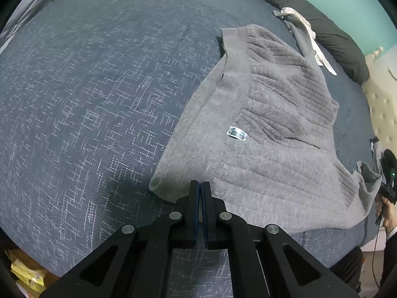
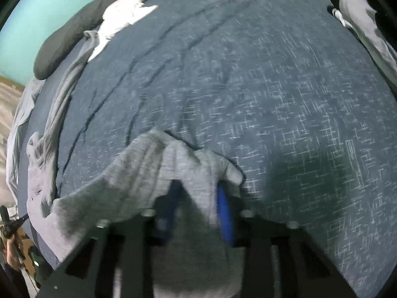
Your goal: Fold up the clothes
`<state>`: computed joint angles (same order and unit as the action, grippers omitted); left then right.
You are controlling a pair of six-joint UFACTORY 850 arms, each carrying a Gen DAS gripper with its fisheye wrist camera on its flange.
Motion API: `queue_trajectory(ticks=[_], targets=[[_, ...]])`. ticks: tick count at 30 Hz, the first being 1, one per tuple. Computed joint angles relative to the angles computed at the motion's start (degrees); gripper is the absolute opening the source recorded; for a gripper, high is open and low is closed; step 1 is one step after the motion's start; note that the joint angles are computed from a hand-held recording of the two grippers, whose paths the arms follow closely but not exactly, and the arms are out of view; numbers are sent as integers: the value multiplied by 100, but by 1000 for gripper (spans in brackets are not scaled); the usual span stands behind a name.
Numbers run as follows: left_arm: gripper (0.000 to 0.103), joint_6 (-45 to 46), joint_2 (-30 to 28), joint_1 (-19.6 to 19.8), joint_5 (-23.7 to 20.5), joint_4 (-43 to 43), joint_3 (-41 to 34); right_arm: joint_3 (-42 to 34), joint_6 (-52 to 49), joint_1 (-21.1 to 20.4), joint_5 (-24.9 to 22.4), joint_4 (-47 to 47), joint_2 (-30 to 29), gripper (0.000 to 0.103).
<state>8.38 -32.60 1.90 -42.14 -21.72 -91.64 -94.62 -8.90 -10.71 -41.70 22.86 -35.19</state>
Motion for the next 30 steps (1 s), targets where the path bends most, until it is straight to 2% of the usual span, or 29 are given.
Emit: queue_trajectory(ticks=[1,2,7,9,14,22,24,30], targets=[[2,7,-2,-3,-6,-9,-6,80,-102,11,80,54,82,7],[2,25,2,-7,-6,-31,-4,162,-137,21,169,9,196,5],[2,162,72,-27,11,-180,62,606,-229,-43,794,-149,908,3],[2,244,118,-24,34,-269,113,822,134,-121,1129,-622,1287,3],[2,278,138,-47,41,-368,154,818,1473,-241,864,-2245,1473,4],[2,117,96,-77,-47,-211,153,1410,1359,-642,462,-1598,1354,8],[2,95,87,-74,-59,-182,143,1539,1226,-799,538,-1325,1412,8],[2,8,15,-122,-88,-97,75,2036,-498,-1231,988,471,1890,16]])
